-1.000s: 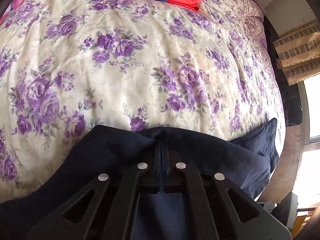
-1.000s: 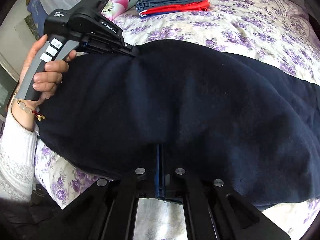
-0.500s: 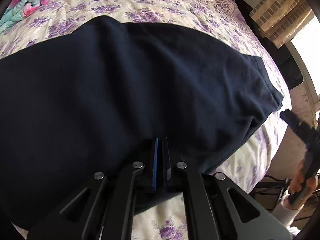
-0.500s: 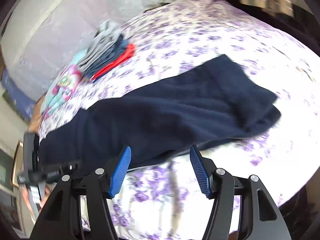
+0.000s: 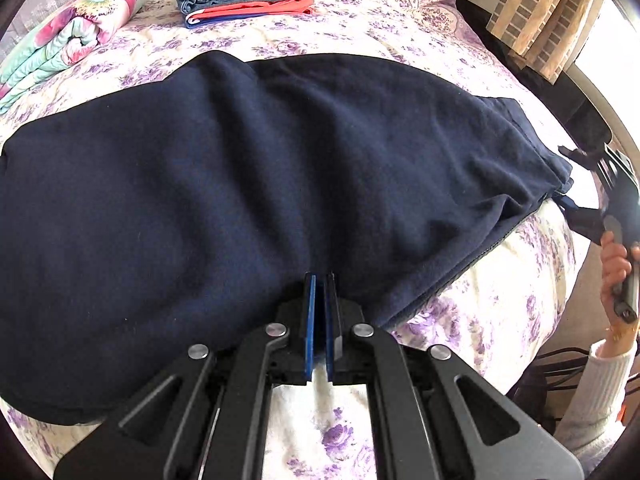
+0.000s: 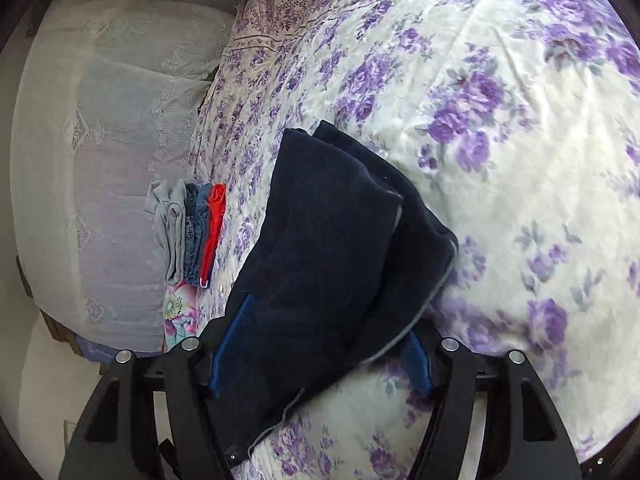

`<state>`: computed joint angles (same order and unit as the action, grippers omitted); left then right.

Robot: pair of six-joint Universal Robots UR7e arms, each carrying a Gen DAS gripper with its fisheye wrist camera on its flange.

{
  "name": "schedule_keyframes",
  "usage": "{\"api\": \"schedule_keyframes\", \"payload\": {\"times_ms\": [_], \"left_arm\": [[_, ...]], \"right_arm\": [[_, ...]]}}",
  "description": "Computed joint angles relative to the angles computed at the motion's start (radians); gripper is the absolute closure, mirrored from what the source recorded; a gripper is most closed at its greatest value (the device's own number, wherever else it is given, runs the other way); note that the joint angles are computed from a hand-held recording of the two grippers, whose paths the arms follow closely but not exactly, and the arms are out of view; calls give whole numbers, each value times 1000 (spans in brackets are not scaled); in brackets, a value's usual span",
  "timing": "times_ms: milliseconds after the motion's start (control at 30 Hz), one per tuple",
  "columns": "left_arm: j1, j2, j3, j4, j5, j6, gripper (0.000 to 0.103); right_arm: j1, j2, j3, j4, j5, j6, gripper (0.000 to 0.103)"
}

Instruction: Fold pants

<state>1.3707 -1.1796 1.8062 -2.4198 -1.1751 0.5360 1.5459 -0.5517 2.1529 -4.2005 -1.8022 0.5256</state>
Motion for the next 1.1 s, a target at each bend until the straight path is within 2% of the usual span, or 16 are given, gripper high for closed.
{"api": "schedule_keyframes", "payload": {"times_ms": [67,100,133,167,233,300,367,433,533,567,633,733,867,967,1000,1100], "left_arm": [[1,3,-7,14,-2,-12,100],[0,4,-11,22,0,-18,100],[-3,6,-14,30,5,-25,100],[-5,7,-17,39,11,-29,100],[-16,3,-22,63,27,-41,100],[-26,1,-41,110,31,-62,100],[-28,4,-92,206,-31,-93,100],[-43,8,-127,252,-93,-95,100],[-104,23,-125,209,-96,-71,100],[-121,42,-137,203,-111,-70,100],[-148,103,-176,211,-145,-91,91],[-182,206,-245,263,-188,-121,91],[-228,299,-250,219,-149,-146,91],[-213,372,-294,318,-118,-232,91],[-203,373,-273,307,-111,-229,90],[-202,304,-148,166,-117,-126,90]], "right_arm": [[18,-21,-44,84,-40,-34,30],[28,-25,-67,115,-72,-66,52],[50,-26,-95,153,-146,-104,81],[71,-29,-115,183,-231,-141,86],[103,-36,-132,204,-313,-204,86],[119,-38,-134,205,-354,-235,86],[110,-40,-128,249,-372,-221,86],[94,-33,-109,249,-366,-221,86],[90,-34,-68,198,-343,-238,84],[88,-34,-66,196,-339,-241,85],[83,-28,-67,192,-334,-243,85],[83,-20,-72,182,-336,-249,85],[79,-25,-69,185,-322,-235,84],[80,-22,-67,178,-323,-240,84],[80,-21,-67,178,-323,-241,84],[78,-24,-65,183,-317,-244,84]]}}
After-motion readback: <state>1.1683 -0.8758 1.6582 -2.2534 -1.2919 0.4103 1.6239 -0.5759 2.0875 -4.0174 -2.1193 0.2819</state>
